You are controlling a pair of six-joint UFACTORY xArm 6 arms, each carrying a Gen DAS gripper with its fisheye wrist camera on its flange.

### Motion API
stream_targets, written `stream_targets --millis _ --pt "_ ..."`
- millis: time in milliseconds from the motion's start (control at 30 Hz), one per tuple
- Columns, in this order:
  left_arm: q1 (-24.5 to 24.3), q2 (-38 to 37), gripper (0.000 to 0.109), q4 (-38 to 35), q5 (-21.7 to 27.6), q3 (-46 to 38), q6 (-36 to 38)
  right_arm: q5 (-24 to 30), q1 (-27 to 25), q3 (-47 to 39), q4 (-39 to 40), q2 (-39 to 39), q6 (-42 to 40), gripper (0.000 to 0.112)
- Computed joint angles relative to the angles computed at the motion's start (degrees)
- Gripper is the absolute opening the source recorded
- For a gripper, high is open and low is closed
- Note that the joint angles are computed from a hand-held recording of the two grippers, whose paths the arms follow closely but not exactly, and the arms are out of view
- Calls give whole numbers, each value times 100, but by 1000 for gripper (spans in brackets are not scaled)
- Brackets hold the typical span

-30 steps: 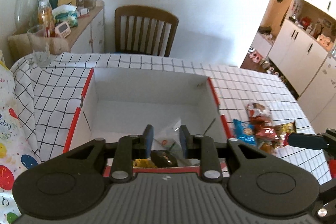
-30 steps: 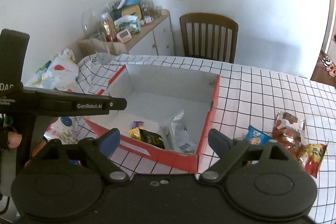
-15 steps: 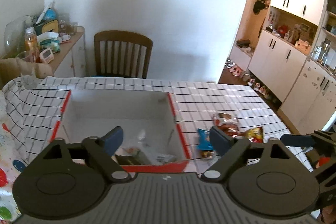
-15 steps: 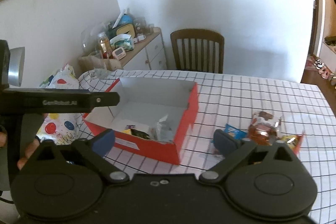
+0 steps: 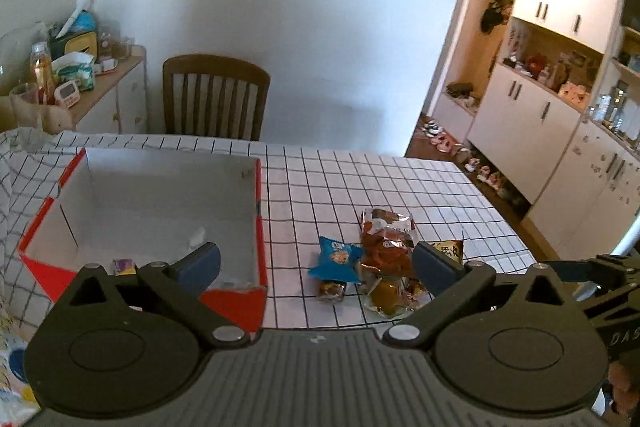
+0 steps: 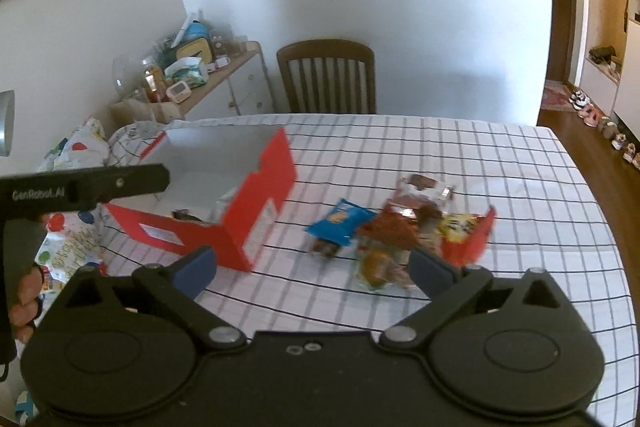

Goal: Organize snacks
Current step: 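Move both open tools back toward the remaining snack pile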

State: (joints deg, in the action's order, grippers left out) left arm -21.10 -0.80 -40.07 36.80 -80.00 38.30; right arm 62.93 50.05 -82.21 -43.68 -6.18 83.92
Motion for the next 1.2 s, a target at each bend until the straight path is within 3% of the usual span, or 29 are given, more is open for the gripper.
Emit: stream_targets --millis 300,600,833,1200 --pt "-598 360 103 1307 -541 -26 -1181 -449 -436 1277 253 -1022 -149 103" --pt "-963 1445 103 2774 -144 -1072 -2011 -851 -1163 2126 664 -1639 -412 101" --pt "-1088 2605 103 3473 622 -2540 -2521 -1423 -1764 2505 1088 -1666 -632 98" --pt "-1243 4193 103 4361 1963 -4756 -2522 -2087 -2411 2582 1838 -1176 -672 85"
